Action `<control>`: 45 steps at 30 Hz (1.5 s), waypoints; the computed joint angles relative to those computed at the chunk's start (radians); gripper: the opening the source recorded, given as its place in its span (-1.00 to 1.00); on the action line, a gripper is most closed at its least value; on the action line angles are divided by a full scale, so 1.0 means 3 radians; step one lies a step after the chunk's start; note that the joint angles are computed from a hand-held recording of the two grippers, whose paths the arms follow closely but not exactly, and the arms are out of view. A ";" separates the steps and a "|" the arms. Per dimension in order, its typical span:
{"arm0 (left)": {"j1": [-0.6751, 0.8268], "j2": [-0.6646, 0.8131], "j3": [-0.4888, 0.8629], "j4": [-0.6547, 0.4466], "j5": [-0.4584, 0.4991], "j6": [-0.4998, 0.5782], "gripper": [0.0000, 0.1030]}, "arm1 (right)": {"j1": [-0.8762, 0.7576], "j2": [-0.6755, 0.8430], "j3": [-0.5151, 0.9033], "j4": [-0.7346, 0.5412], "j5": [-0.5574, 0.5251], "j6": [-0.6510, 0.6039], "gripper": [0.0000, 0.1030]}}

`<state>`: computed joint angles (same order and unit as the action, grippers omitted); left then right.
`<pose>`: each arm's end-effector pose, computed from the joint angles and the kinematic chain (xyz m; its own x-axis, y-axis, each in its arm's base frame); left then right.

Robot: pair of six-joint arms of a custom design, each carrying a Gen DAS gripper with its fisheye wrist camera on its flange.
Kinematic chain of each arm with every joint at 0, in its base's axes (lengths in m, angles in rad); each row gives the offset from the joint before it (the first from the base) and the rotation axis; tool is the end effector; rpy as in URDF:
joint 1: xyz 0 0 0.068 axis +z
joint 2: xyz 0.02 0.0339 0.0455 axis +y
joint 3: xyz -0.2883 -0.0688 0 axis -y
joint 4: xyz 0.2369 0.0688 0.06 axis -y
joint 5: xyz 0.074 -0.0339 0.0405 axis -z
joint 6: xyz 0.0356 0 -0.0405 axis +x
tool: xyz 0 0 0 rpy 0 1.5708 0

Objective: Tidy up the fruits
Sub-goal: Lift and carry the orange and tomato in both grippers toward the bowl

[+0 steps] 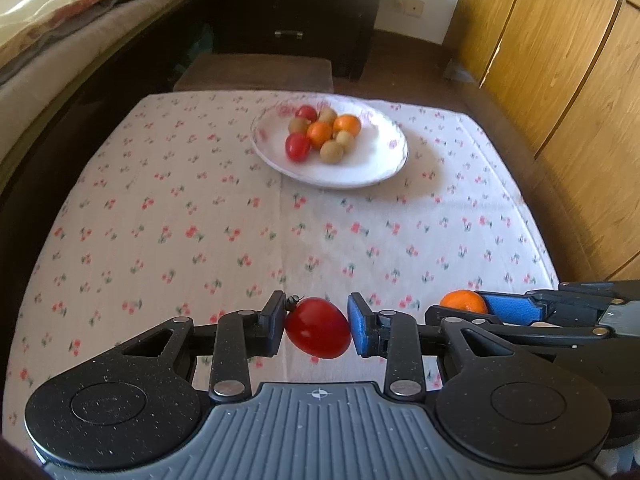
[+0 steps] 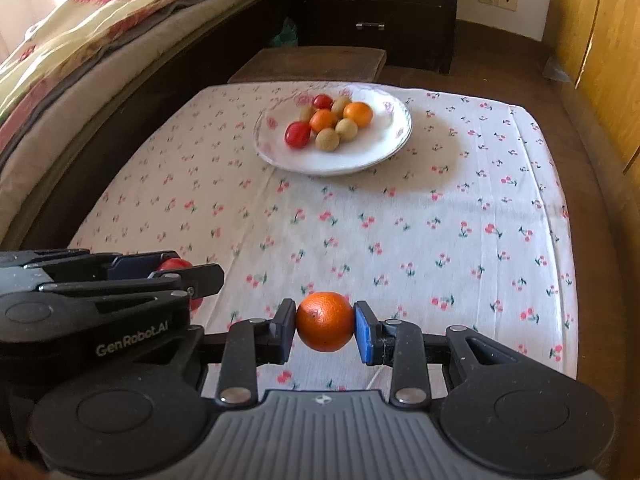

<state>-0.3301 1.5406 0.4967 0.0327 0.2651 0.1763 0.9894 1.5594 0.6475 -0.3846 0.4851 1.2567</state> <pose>0.2238 -0.0866 0.1352 -0.7113 0.4227 -0.5616 0.5781 0.8062 -0.1255 0.1445 0.1896 0.1497 -0.8005 0.3139 -0.5106 0.2958 0.9478 0.1189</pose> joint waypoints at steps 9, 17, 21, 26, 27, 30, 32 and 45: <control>-0.0061 0.0271 0.0249 0.0142 -0.0017 -0.0065 -0.22 | -0.0394 0.0020 -0.0010 0.0227 -0.0065 -0.0353 -0.36; -0.0139 0.0351 0.0369 0.0272 -0.0135 -0.0089 -0.23 | -0.0605 0.0040 0.0028 0.0329 -0.0050 -0.0537 -0.36; -0.0166 0.0421 0.0425 0.0341 -0.0133 -0.0132 -0.23 | -0.0688 0.0032 0.0032 0.0348 -0.0027 -0.0601 -0.36; -0.0247 0.0501 0.0458 0.0488 -0.0246 -0.0128 -0.23 | -0.0792 0.0076 0.0048 0.0397 -0.0017 -0.0684 -0.36; -0.0253 0.0520 0.0463 0.0517 -0.0256 -0.0125 -0.23 | -0.0815 0.0085 0.0047 0.0417 -0.0024 -0.0710 -0.36; -0.0262 0.0581 0.0489 0.0576 -0.0268 -0.0141 -0.23 | -0.0879 0.0124 0.0072 0.0446 -0.0039 -0.0778 -0.36; -0.0274 0.0614 0.0499 0.0622 -0.0291 -0.0146 -0.23 | -0.0909 0.0154 0.0094 0.0456 -0.0041 -0.0818 -0.36; -0.0324 0.0820 0.0746 0.0655 -0.0356 -0.0218 -0.24 | -0.1161 0.0221 0.0142 0.0608 -0.0067 -0.1007 -0.36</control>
